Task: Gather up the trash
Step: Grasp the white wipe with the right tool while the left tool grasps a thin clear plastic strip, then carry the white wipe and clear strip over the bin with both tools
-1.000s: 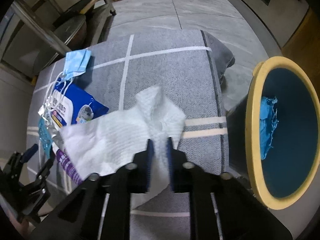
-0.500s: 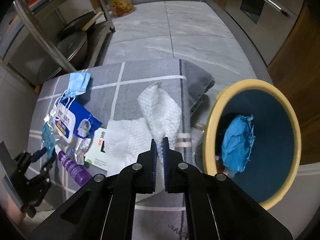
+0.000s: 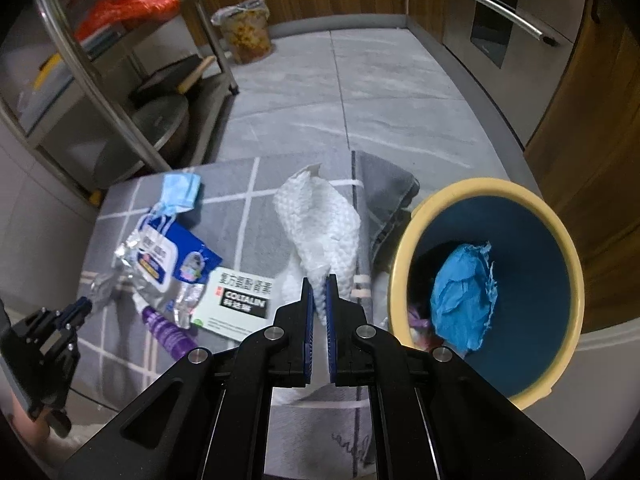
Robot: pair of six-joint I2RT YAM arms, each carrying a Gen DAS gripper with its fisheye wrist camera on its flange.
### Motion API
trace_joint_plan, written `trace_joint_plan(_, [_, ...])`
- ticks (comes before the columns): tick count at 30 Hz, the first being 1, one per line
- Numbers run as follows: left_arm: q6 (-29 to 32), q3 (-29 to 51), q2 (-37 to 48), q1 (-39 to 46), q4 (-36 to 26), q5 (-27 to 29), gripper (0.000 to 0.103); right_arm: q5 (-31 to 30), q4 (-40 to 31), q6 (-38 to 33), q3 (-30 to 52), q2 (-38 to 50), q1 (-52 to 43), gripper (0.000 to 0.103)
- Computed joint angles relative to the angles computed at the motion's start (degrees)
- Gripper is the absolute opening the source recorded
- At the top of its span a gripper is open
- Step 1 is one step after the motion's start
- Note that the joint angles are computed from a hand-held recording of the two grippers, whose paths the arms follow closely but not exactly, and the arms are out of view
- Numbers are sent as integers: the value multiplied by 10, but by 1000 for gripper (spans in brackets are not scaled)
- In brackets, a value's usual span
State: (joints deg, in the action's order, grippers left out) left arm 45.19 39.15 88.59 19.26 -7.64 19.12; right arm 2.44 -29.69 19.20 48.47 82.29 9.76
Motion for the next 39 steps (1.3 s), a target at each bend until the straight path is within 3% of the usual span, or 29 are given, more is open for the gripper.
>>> trace_joint_plan(10, [-52, 48, -91, 34, -156, 100, 0, -18, -17, -11, -9, -86, 1, 7])
trace_joint_plan(15, [-47, 61, -154, -17, -202, 87, 0, -30, -22, -16, -11, -127, -6, 7])
trace_joint_plan(19, [-79, 86, -191, -69, -226, 88, 0, -27, -32, -13, -9, -161, -5, 7])
trace_joint_plan(30, [-157, 83, -200, -172, -195, 84, 0, -16, -81, -36, -36, -311, -34, 7])
trace_joint_plan(39, [-227, 88, -189, -258, -150, 62, 0, -73, -64, -81, -53, -308, -146, 7])
